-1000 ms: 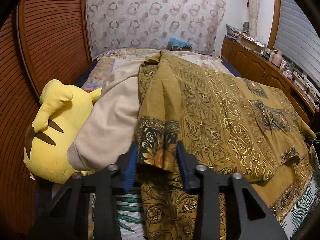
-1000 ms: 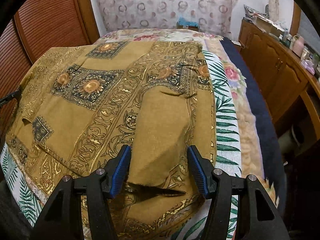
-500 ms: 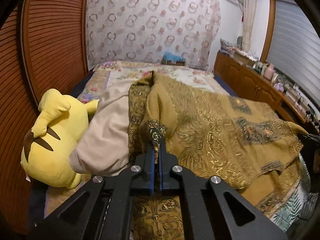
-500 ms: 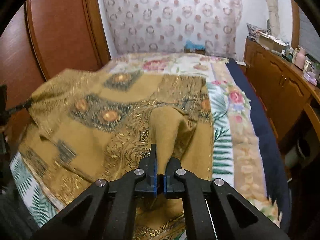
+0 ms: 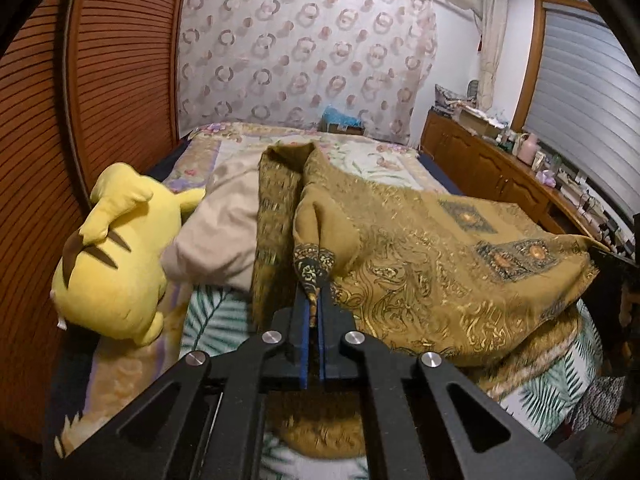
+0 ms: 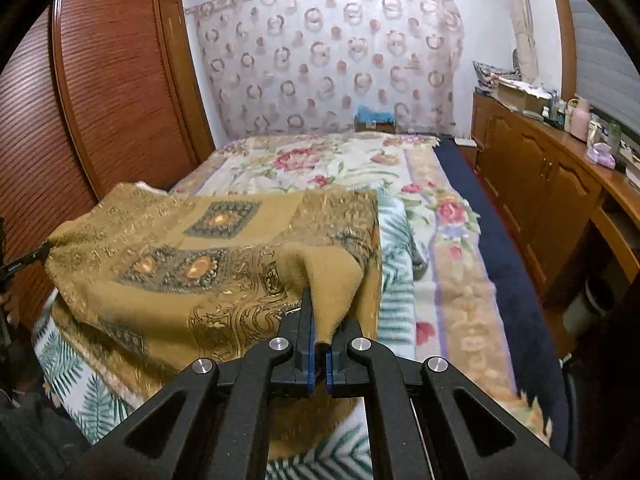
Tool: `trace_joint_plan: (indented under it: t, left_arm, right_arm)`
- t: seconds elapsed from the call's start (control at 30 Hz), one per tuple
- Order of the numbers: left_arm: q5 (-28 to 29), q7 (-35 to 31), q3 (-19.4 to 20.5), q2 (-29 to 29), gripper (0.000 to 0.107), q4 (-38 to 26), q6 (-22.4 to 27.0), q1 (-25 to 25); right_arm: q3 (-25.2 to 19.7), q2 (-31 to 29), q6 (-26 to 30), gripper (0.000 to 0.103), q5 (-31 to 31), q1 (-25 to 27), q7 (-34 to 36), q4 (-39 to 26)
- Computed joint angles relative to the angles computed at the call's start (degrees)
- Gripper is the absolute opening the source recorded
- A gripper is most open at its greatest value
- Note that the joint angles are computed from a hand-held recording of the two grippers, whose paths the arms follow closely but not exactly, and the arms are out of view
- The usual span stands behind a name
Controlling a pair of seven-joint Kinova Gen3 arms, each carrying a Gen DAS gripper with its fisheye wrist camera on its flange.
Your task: Fold small clothes
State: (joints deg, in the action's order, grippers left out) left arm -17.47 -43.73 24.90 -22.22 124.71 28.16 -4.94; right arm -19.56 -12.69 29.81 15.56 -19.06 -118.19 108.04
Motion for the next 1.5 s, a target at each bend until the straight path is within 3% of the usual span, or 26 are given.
trace_joint_plan:
  t: [0.3,0.47,0.53,0.63,0.7,0.77,0.9,0.97,1.1,1.3,1.5]
  left_arm:
    - [1.3,0.6,2.9,-2.5,0.003,1.1,1.9,-1.4]
    - [0.0,2.6,5.5,-1.6,0.005,1.4,2.8,-2.5]
    - [-0.5,3.2,5.9,-1.6,0.020,1.4,3.2,-2.4]
    - [-1.4,4.0,6.3,-2.5,0.039,1.4,3.2,-2.4]
    - [-1.5,4.2,6.3,-3.3,0.043,1.6,2.8,-2.4]
    - [-1.3,4.1,6.6,-3.5,0.044,1.4,3.3,-2.3]
    - [-1.7,4.5,8.0,-2.5,0.045,0.6,4.6,-3.3]
    - [-2.1,4.8,8.1,-1.9,0.045,0.4,4.8,-3.2]
    - [-3.1,6.0,8.3,-0.8,0.070,0.9,4.4,-2.7]
    - [-5.4,9.2,9.7,0.5,0.070,1.2,5.3,-2.8]
    - [-7.6,11.9,8.6,1.6,0.070,2.0,5.4,-1.1]
  right_arm:
    - [-0.1,-2.6,1.2,0.003,-2.0,-0.6,0.5,1.7]
    - [-3.9,-2.7,3.1,0.008,2.2,2.0,-2.6,0.9]
    - [-4.9,-3.2,3.1,0.011,3.6,2.6,-4.0,0.9]
    - [-7.3,-3.9,2.7,0.030,6.1,4.0,-7.2,1.4]
    - [-8.3,-4.0,1.1,0.055,7.5,4.5,-8.7,2.2]
    - [-7.9,-3.6,-1.3,0.059,7.4,4.0,-8.7,3.1]
    - [-12.1,-0.3,-2.9,0.059,11.8,5.4,-13.0,3.2]
    - [-12.0,2.4,-3.4,0.059,13.1,3.7,-13.9,2.8]
    - [-12.6,7.1,-1.7,0.059,17.1,0.7,-16.3,0.5]
    - [-10.1,11.5,1.5,0.059,18.7,-4.8,-15.6,-2.9]
    - [-6.7,14.4,4.8,0.059,19.1,-9.8,-14.5,-5.4]
